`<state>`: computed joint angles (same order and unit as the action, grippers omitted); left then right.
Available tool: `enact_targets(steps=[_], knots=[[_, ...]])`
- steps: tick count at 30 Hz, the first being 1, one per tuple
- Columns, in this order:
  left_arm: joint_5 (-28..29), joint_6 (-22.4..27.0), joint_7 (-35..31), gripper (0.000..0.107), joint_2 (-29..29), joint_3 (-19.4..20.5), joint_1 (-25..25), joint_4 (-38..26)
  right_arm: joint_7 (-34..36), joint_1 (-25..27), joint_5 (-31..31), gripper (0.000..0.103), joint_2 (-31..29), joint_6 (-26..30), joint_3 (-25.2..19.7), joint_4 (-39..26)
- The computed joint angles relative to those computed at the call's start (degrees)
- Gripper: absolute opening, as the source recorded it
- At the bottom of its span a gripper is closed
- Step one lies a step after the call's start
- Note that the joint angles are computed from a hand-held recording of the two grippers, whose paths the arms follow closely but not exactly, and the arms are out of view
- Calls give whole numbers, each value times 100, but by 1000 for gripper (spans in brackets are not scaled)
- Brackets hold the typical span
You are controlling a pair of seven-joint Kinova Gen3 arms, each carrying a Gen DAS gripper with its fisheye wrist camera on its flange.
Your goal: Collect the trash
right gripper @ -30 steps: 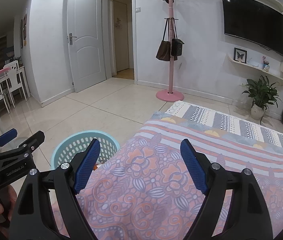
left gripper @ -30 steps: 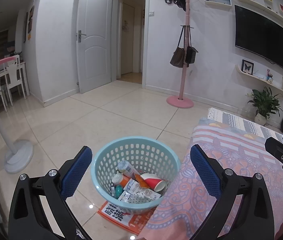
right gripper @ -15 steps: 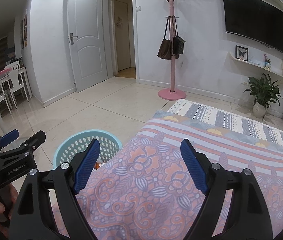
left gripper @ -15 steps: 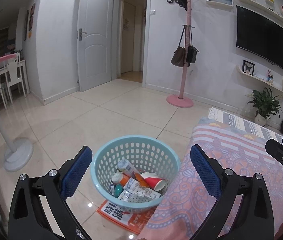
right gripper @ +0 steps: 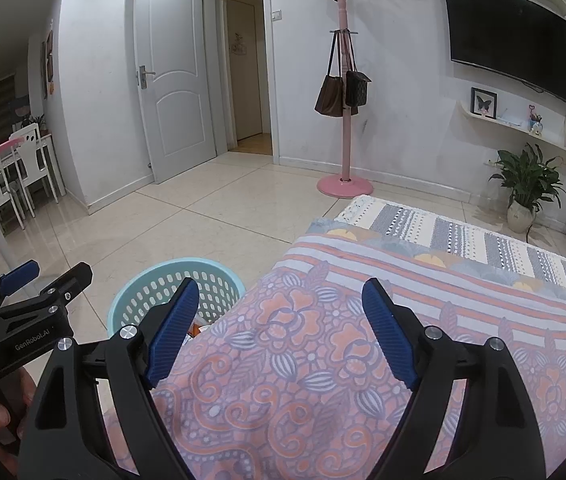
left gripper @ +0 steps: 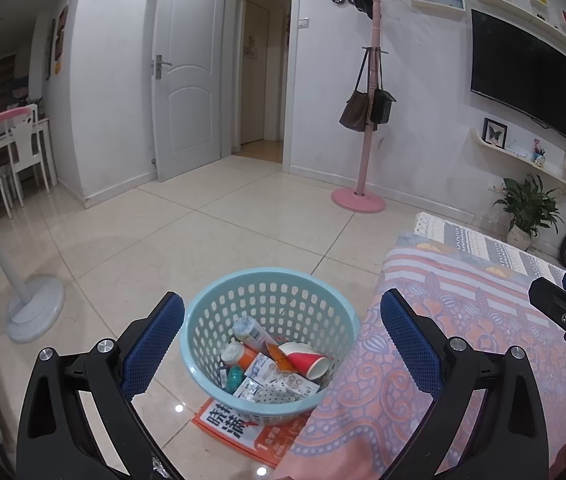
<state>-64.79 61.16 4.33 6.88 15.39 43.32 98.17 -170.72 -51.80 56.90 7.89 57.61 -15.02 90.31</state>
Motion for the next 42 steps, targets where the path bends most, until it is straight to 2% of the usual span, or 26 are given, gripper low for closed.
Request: enact_targets(steps=[23,42], knots=[[74,-79,-31,95,-28,-12,-63,32,79,14,-94,79,4,-95,10,9],[-33,359,-100,96,82,-16,101,-123,32,28,-75,80,3,-159,19,43]])
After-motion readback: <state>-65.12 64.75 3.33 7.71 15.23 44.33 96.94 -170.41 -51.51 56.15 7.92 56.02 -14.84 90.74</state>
